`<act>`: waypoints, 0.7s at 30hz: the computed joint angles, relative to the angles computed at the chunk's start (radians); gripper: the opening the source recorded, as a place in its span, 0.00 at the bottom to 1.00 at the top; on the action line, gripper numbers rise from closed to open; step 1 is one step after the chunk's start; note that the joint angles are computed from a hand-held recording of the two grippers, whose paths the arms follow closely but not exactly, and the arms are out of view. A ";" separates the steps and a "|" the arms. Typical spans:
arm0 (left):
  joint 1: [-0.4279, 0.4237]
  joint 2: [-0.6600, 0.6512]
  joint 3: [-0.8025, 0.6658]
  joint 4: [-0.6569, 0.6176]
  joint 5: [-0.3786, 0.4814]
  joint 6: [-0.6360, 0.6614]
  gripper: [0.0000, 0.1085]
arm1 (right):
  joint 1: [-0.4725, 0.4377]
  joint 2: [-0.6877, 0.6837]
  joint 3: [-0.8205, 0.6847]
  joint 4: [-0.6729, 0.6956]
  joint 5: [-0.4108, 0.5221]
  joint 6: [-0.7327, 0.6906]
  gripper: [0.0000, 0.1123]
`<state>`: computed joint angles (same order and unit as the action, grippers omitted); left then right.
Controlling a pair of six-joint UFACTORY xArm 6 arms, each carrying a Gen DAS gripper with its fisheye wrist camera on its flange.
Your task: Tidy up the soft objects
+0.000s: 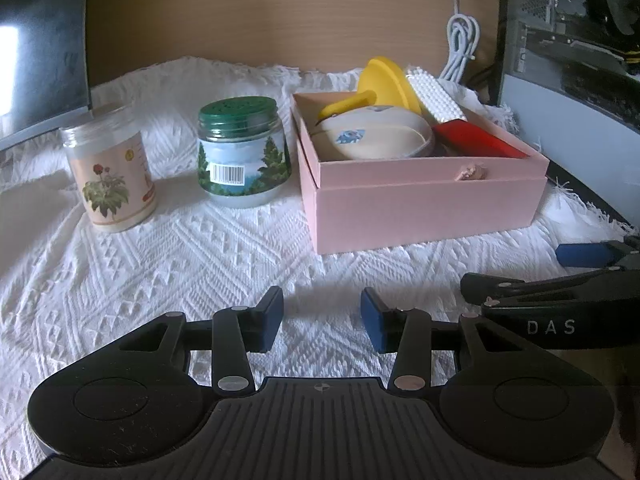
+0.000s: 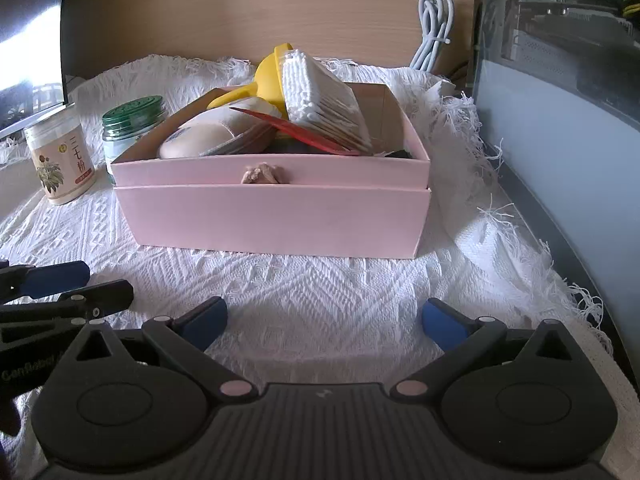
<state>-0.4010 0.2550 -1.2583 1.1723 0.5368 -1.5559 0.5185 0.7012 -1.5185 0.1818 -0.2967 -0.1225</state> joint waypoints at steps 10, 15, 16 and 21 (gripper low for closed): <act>0.001 0.000 0.001 0.000 -0.002 -0.002 0.44 | -0.001 0.002 -0.003 -0.005 0.001 0.005 0.92; 0.001 0.000 0.001 0.000 -0.002 -0.002 0.44 | 0.000 0.001 -0.002 0.001 0.001 0.000 0.92; 0.001 0.000 0.001 0.000 -0.002 -0.002 0.44 | 0.000 0.001 -0.001 0.003 0.000 -0.001 0.92; 0.001 0.000 0.000 0.000 -0.002 -0.002 0.44 | 0.001 0.001 -0.001 0.005 0.000 -0.003 0.92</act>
